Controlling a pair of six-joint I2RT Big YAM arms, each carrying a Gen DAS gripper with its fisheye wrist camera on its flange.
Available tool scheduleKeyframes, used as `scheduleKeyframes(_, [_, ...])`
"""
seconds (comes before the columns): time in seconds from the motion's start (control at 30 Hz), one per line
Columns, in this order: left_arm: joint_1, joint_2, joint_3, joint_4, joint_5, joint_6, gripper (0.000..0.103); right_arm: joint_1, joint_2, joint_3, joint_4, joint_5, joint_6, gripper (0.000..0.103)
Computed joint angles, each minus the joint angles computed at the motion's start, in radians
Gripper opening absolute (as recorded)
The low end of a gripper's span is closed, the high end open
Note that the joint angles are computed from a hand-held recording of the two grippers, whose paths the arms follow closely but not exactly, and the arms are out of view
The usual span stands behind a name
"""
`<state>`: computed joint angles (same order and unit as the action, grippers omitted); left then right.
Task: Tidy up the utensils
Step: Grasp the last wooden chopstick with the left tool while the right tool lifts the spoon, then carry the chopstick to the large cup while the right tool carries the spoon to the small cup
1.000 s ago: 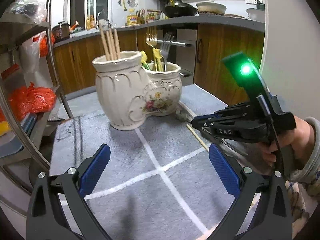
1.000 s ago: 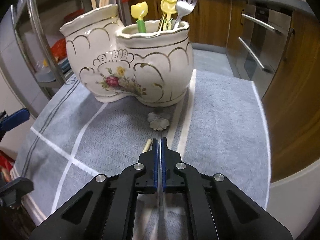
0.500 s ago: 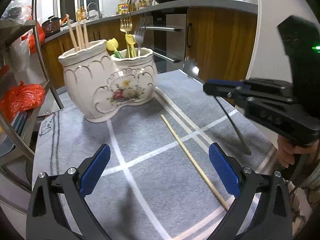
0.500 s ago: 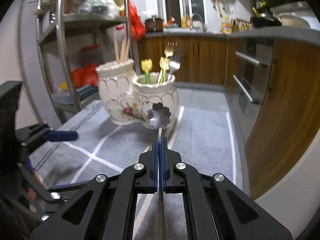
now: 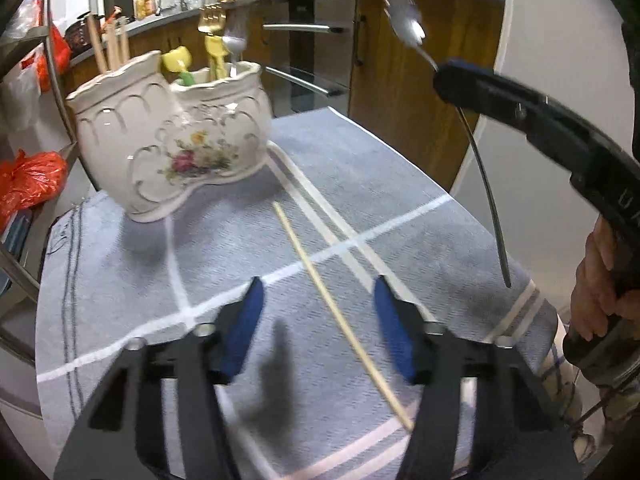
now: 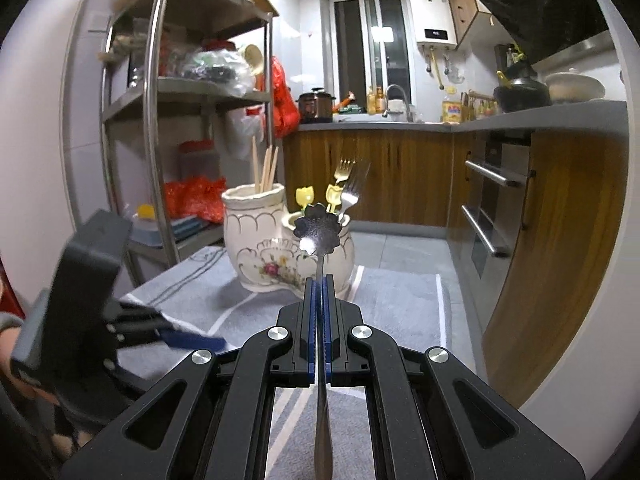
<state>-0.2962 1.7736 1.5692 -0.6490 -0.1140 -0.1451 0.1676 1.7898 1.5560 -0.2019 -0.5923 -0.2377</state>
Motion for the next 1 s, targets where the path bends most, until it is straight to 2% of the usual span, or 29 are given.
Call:
scheduleKeyframes(0.17, [-0.018,0.050,0.055,-0.064,-0.054,-0.032,0.025,0.000,-0.007,-0.011,0.020,-0.007,0.014,0.004])
scheduleKeyframes(0.23, [-0.018,0.061,0.064,-0.071,-0.070,-0.045,0.022,-0.001,-0.012,-0.015,0.029,-0.014,0.019,0.004])
scheduleKeyframes(0.37, [-0.017,0.065,0.067,-0.066,-0.091,-0.045,0.008,-0.004,-0.019,-0.024,0.040,-0.022,0.023,0.004])
scheduleKeyframes(0.53, [-0.005,0.058,0.055,-0.057,-0.080,-0.018,0.005,-0.005,-0.020,-0.024,0.038,-0.026,0.024,0.004])
scheduleKeyframes(0.8, [0.027,-0.012,-0.030,0.029,-0.035,0.041,0.004,-0.005,-0.017,-0.018,0.029,-0.030,0.035,0.004])
scheduleKeyframes(0.9, [0.043,-0.047,-0.086,0.103,0.010,0.062,0.004,-0.003,-0.011,-0.010,0.010,-0.028,0.048,0.004])
scheduleKeyframes(1.0, [0.058,-0.091,-0.150,0.185,0.022,0.104,0.004,0.003,0.001,0.006,-0.005,-0.022,0.061,0.004])
